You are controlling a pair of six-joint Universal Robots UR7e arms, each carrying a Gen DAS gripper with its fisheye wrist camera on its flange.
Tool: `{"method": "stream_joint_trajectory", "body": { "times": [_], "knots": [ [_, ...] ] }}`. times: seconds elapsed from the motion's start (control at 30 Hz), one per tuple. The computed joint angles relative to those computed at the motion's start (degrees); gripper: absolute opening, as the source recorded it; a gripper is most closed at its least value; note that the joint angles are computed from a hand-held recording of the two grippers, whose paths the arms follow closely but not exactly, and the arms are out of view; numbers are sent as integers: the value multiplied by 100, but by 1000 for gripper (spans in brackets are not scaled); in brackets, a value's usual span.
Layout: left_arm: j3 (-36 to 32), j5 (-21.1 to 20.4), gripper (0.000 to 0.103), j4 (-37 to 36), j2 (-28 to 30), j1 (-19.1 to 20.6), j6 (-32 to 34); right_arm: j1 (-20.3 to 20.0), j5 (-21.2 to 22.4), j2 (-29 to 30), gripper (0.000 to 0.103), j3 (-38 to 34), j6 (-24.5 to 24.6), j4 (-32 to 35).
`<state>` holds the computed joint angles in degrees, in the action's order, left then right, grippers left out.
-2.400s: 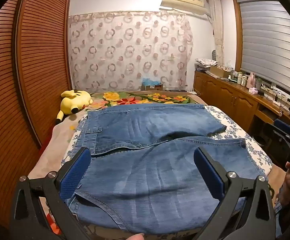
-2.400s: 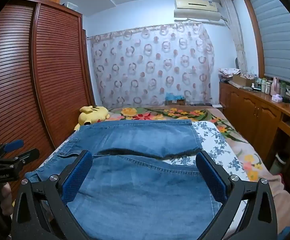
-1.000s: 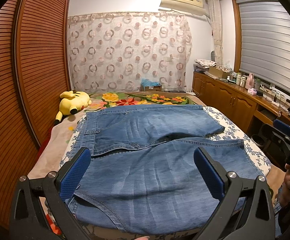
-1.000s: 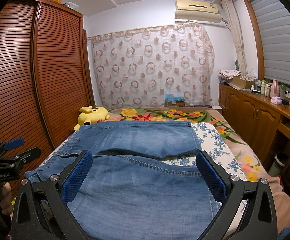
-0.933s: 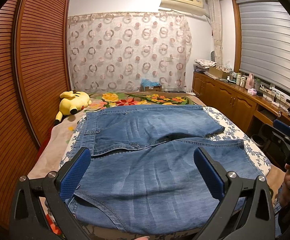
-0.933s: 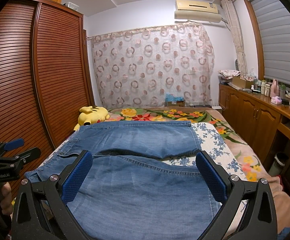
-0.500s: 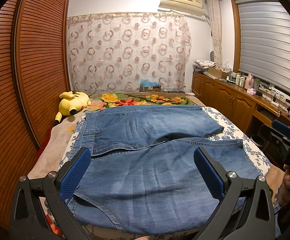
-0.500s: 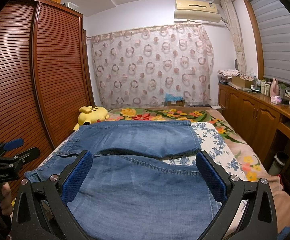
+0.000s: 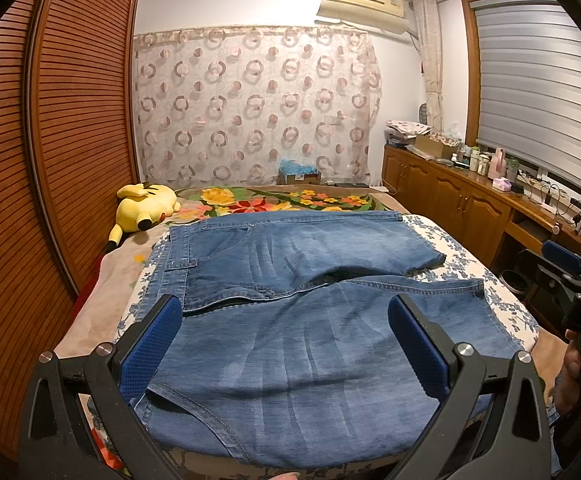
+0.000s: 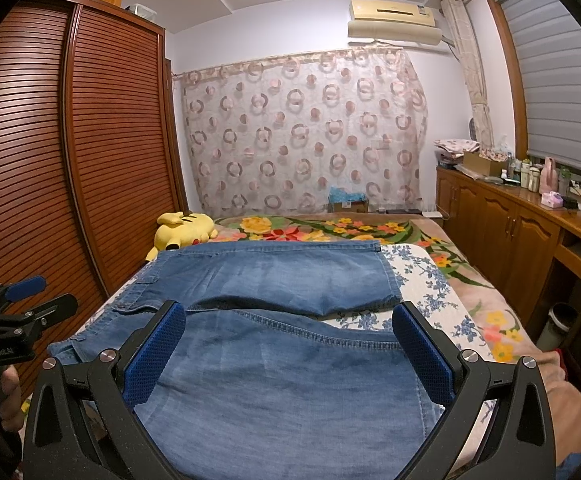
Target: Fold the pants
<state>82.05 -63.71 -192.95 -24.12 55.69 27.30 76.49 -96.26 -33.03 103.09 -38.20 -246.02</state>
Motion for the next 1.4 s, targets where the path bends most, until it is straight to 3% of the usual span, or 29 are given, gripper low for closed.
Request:
{"method": "stream_joint_trajectory", "body": {
  "times": [0.67, 1.0, 1.2, 1.4],
  "knots": [
    [6, -14, 103, -5, -3, 11, 0, -1, 12, 8, 103, 1, -19, -10],
    [230, 502, 103, 247, -58, -394, -546, -109, -24, -100, 103, -14, -21, 436],
    [-1, 637, 103, 458, 68, -219, -625, -203, -146, -225, 103, -22, -48, 818],
    [-34, 606, 103, 527, 54, 56, -660, -190, -544, -241, 103, -153, -58, 1128]
  ]
}}
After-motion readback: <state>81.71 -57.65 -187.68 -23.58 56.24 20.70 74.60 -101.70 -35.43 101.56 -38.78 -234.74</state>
